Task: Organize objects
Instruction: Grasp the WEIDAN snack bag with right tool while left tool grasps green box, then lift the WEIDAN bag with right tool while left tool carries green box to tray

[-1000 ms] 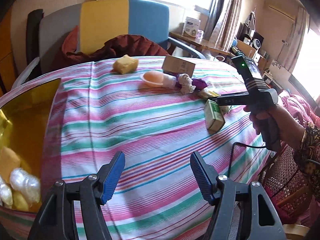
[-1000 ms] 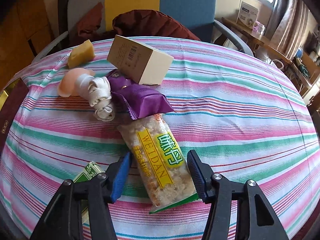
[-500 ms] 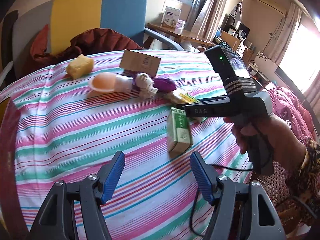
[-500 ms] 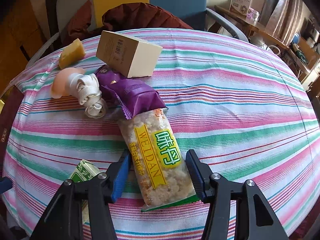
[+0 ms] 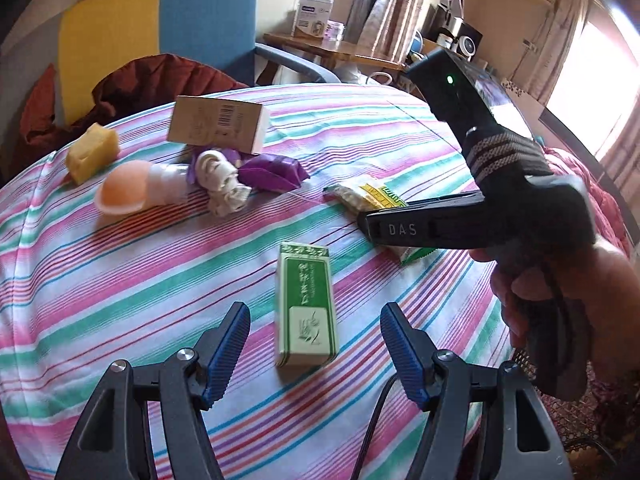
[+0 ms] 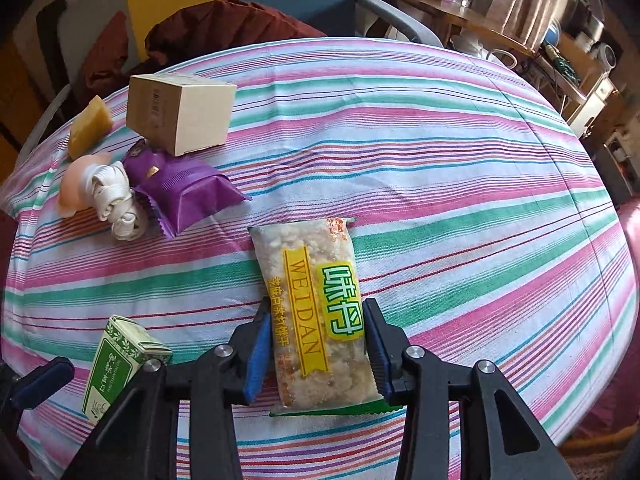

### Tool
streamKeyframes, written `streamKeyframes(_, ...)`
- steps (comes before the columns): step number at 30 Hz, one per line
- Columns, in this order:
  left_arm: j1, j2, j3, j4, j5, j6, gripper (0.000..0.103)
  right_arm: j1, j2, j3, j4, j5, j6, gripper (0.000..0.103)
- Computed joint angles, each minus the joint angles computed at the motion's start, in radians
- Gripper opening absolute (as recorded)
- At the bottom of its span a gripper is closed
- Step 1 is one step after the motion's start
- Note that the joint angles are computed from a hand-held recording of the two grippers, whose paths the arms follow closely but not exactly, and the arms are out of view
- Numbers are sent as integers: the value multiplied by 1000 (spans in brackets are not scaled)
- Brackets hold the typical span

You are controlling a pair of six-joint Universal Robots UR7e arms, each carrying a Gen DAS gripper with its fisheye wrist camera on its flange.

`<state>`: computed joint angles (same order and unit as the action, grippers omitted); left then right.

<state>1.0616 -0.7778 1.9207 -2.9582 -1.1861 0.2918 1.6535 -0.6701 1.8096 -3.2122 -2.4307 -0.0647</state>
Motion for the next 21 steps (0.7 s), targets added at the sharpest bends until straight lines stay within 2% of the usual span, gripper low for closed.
streamKeyframes(4, 12, 38, -34, -7, 6, 29, 69, 4, 3, -4, 3, -15, -5, 43)
streamKeyframes(8, 41, 57, -67, 5, -22, 16, 68, 6, 1, -6, 6, -18, -3, 43)
streamKeyframes(10, 48, 63, -73, -5, -21, 29, 62, 13, 7, -4, 2, -27, -3, 43)
streamKeyframes(15, 51, 75, -47, -113, 22, 134, 36, 17, 16, -9, -3, -36, -6, 43)
streamKeyframes(21, 66, 63, -38, -154, 22, 111, 32, 26, 26, -8, -24, -56, -27, 43)
